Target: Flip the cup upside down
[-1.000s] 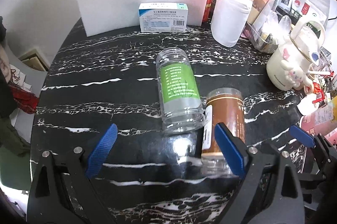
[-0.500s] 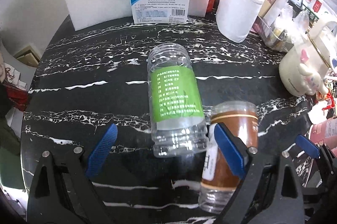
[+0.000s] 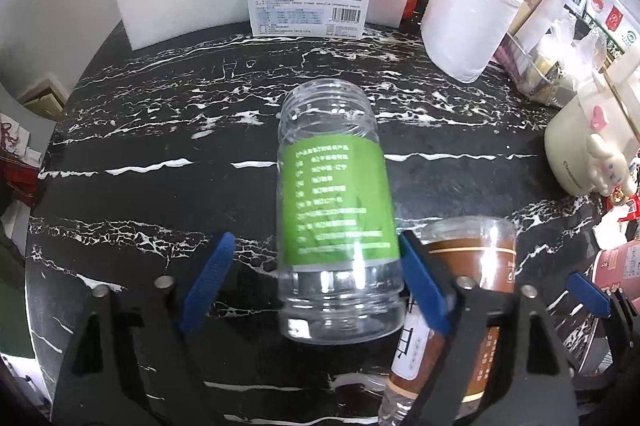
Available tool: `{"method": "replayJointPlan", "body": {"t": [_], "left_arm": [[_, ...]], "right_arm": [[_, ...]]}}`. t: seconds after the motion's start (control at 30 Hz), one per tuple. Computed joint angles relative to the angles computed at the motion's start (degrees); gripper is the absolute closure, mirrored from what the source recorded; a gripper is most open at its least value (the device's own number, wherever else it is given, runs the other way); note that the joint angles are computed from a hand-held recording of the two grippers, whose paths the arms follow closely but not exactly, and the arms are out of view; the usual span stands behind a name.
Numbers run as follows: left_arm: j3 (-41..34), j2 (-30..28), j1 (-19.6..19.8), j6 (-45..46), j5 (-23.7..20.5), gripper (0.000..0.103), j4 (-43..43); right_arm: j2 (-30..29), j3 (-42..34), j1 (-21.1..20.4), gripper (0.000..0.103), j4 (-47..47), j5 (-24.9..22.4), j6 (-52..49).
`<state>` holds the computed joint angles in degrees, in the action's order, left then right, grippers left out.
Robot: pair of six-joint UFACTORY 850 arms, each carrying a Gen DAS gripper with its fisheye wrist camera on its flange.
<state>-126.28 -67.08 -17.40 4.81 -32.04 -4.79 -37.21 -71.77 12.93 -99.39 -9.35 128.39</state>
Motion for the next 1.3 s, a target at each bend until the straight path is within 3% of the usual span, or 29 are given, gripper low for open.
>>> {"method": "replayJointPlan", "body": {"t": [0.03, 0.07, 0.37, 0.67, 0.9, 1.03, 1.3], "left_arm": [[-0.3, -0.2, -0.1, -0.3, -0.3, 0.043, 0.6], [-0.7, -0.6, -0.1, -0.4, -0.9, 0.045, 1.0], [5.7, 3.5, 0.3, -1.0, 3.6, 0.046, 2.3], [20.3, 13.4, 1.2, -1.3, 11.6, 0.046, 3.2], [32.3, 21.4, 2.3, -1.0, 16.2, 0.046, 2.1], [38.6, 25.1, 3.0, 1.3, 18.6, 0.046, -0.6], [46.8, 29.5, 5.0, 13.5, 21.2, 0.046, -13.9]], "right_arm": [[0.0, 0.0, 0.0, 0.02, -1.2, 0.0, 1.2], [0.0, 0.0, 0.1, 0.02, -1.1, 0.0, 1.2], [1.4, 1.9, 0.7, 0.02, -7.0, -0.9, 7.7], [4.7, 5.5, 2.4, 0.02, -15.5, -2.7, 16.0], [7.5, 8.4, 4.7, 0.02, -16.8, -4.7, 17.2], [8.9, 10.4, 6.3, 0.02, -21.0, -5.8, 21.9], [10.1, 12.1, 8.7, 0.02, -18.2, -6.0, 18.8]]}}
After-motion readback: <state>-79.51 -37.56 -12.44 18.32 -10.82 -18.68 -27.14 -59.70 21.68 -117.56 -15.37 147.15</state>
